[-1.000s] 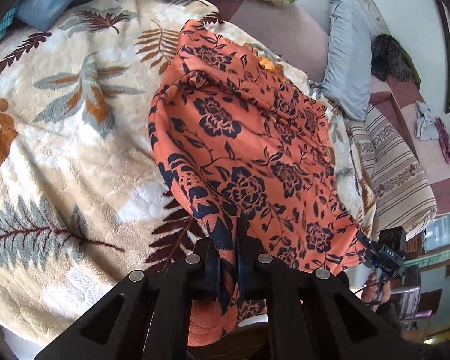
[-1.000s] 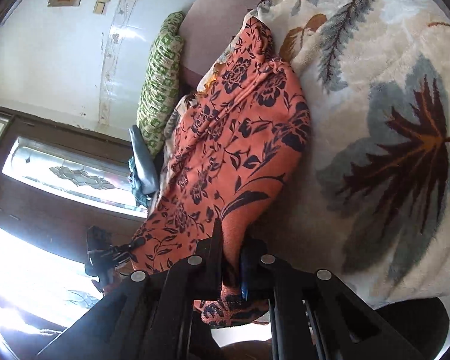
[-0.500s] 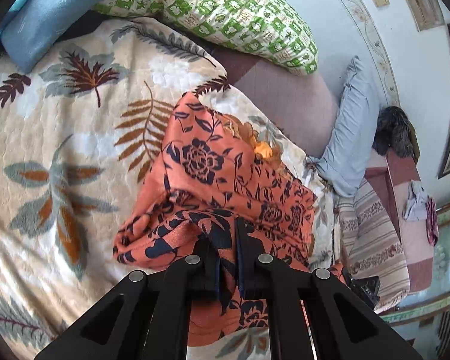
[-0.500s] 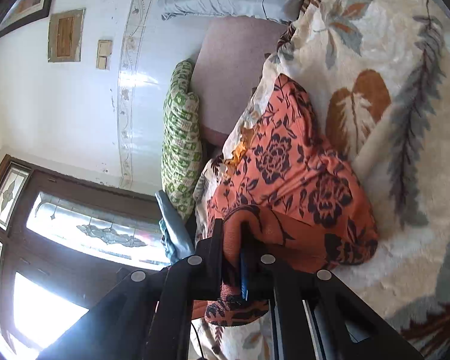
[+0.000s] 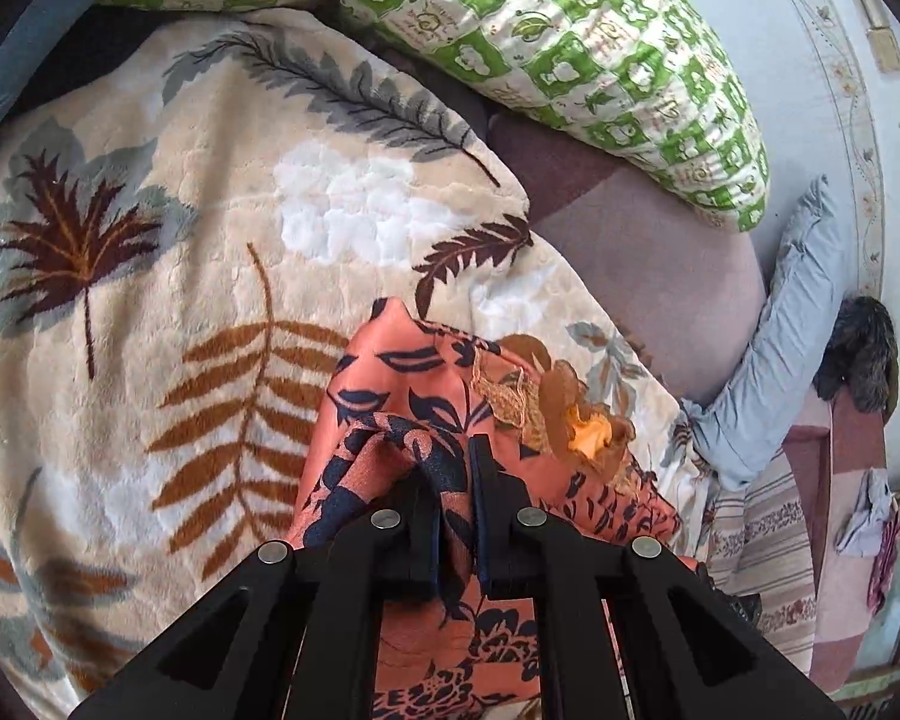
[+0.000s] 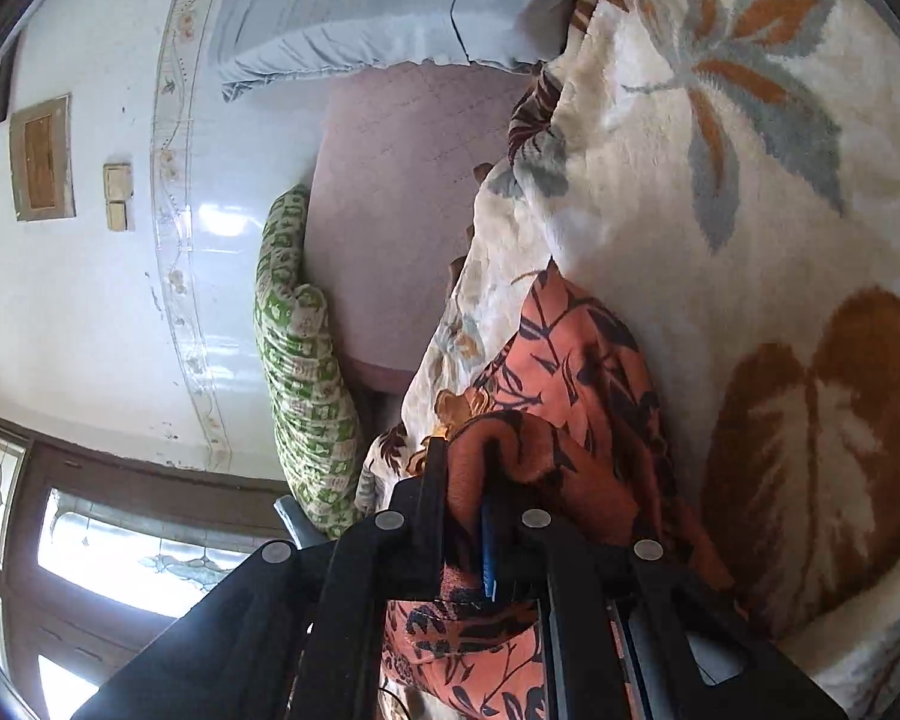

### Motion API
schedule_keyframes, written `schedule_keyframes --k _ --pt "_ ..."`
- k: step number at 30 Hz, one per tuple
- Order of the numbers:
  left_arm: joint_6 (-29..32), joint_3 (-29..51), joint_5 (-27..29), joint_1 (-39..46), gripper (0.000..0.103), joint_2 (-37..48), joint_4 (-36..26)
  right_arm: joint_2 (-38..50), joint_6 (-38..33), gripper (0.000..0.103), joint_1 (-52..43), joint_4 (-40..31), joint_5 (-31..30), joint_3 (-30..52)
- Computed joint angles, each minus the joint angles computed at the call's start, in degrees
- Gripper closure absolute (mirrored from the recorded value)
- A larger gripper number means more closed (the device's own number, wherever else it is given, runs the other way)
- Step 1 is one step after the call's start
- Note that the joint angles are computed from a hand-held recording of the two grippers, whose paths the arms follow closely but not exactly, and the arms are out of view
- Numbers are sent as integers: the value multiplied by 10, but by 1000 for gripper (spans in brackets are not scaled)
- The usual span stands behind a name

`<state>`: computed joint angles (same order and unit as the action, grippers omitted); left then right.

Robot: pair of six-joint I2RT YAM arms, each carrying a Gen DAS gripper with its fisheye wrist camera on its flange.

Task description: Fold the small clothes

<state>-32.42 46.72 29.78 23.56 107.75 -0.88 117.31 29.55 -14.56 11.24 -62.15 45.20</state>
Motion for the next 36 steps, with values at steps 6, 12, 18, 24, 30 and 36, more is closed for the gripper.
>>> schedule_keyframes --k 6,12,18,24,30,36 --pt "-36 170 -3 6 95 180 -90 80 90 91 36 28 49 64" --pt "-43 213 65 29 94 206 -117 73 49 89 25 -38 37 82" --pt "37 162 66 33 79 98 -139 9 -8 80 -14 -105 18 61" --pt "-14 98 51 66 50 29 -103 -15 -14 63 -34 -187 11 59" --pt "93 -10 3 -13 48 -90 -130 -120 -128 54 -46 -293 156 32" --pt "73 -51 -24 -89 48 -66 -63 -91 -231 54 -74 -324 44 -13"
